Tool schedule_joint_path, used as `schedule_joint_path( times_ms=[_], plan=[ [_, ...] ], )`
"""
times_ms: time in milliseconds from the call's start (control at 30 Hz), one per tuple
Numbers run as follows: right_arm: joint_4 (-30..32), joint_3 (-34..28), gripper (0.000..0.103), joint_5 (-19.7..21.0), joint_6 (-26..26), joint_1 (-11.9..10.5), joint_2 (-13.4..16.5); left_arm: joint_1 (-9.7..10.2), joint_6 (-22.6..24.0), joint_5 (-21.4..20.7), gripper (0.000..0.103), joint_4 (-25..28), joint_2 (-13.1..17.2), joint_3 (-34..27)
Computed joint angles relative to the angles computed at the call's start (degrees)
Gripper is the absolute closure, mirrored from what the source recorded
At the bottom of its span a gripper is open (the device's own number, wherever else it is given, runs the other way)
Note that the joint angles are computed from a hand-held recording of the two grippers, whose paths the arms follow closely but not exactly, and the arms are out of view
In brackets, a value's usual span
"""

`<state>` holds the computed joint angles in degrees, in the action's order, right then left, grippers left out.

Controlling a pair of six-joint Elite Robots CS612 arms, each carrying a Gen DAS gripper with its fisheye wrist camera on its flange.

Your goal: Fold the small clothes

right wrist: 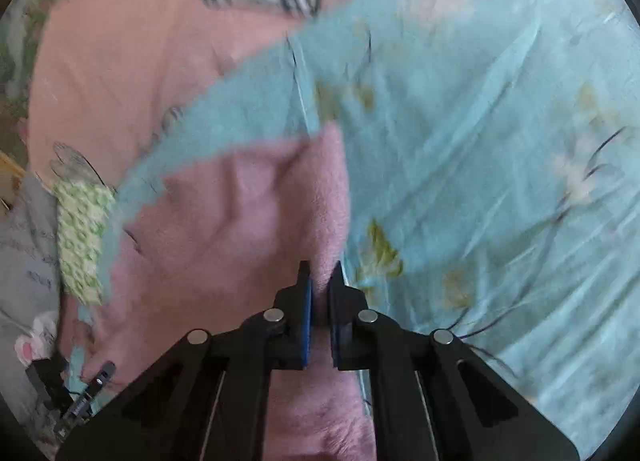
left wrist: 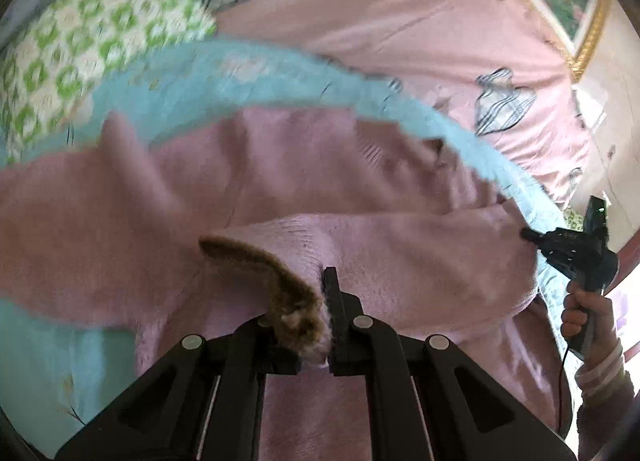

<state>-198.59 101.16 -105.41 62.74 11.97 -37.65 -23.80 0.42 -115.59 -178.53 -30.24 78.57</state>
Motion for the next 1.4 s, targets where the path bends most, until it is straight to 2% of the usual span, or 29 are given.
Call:
schedule_joint_path(
  times_ms=[67, 133, 267, 400, 467, 500, 600, 700, 767, 833, 867, 967, 1033, 1133, 1267, 1400],
  plan=[
    [-1.19, 1.05, 0.096, -4.76, -1.05, 0.95, -1.25, -0.12, 0.14, -1.33, 0.097, -3.82, -0.20, 0.33],
    [-0.16, 1.77, 0.096, -8.06, -1.00, 1.45, -2.08, -0.50, 1.49, -0.76, 0.098, -4.25, -0.11, 0.27],
    [3.63, 1.26, 0.096, -6.87, -0.23, 0.76, -1.41, -0.99, 3.84, 2.55, 0.097, 0.60, 1.07, -1.14],
    [9.74, -0.81, 0.095, -6.30, -0.93, 1.06, -0.66, -0.78, 4.52, 5.04, 0.096, 2.25, 1.76, -1.71],
    [12.46, -1.48, 0.093, -6.09, -0.66, 1.33, -0.82, -0.40, 4.39, 4.57, 0.088, 3.96, 1.84, -2.16],
    [14.07, -1.70, 0.090, -6.82, -0.31, 1.59, -1.04, -0.24, 4.05, 4.69, 0.082, 4.20, 1.75, -2.12],
    [16.93, -1.28, 0.087, -9.70, 1.84, 2.66, -2.26, 0.49, 2.59, 5.47, 0.073, 4.90, 1.38, -1.81],
    [12.67, -0.49, 0.082, -10.81, 2.49, 4.08, -2.40, 1.83, -0.25, 3.96, 0.067, 4.42, 0.69, -0.58],
    [8.99, -0.52, 0.071, -10.10, 1.25, 5.17, -1.89, 2.58, -2.28, 4.39, 0.059, 3.06, 0.08, 0.77],
    [5.19, -1.05, 0.051, -9.07, -0.45, 6.44, -1.04, 3.55, -4.58, 5.28, 0.054, 1.36, -0.50, 2.15],
    [3.49, -1.42, 0.049, -8.59, -1.30, 7.05, -0.60, 3.92, -5.30, 5.94, 0.052, 0.96, -0.74, 2.63],
    [1.07, -2.95, 0.048, -6.13, -3.79, 8.88, 0.61, 5.59, -8.81, 8.21, 0.048, 0.22, -1.07, 3.31],
    [0.70, -3.97, 0.048, -3.75, -4.36, 9.58, 1.41, 7.30, -12.33, 7.06, 0.041, 1.67, -0.48, 2.06],
    [2.14, -5.77, 0.048, -0.63, -5.30, 10.47, 2.45, 9.54, -17.84, 6.62, 0.041, 3.10, 0.84, -0.27],
    [3.55, -7.48, 0.048, 0.82, -4.79, 12.01, 3.48, 12.12, -25.02, 4.78, 0.041, 2.47, 3.19, -4.14],
    [4.93, -8.37, 0.048, 1.31, -4.52, 12.86, 3.82, 13.51, -29.38, 7.82, 0.041, 3.17, 5.46, -9.30]
  ],
)
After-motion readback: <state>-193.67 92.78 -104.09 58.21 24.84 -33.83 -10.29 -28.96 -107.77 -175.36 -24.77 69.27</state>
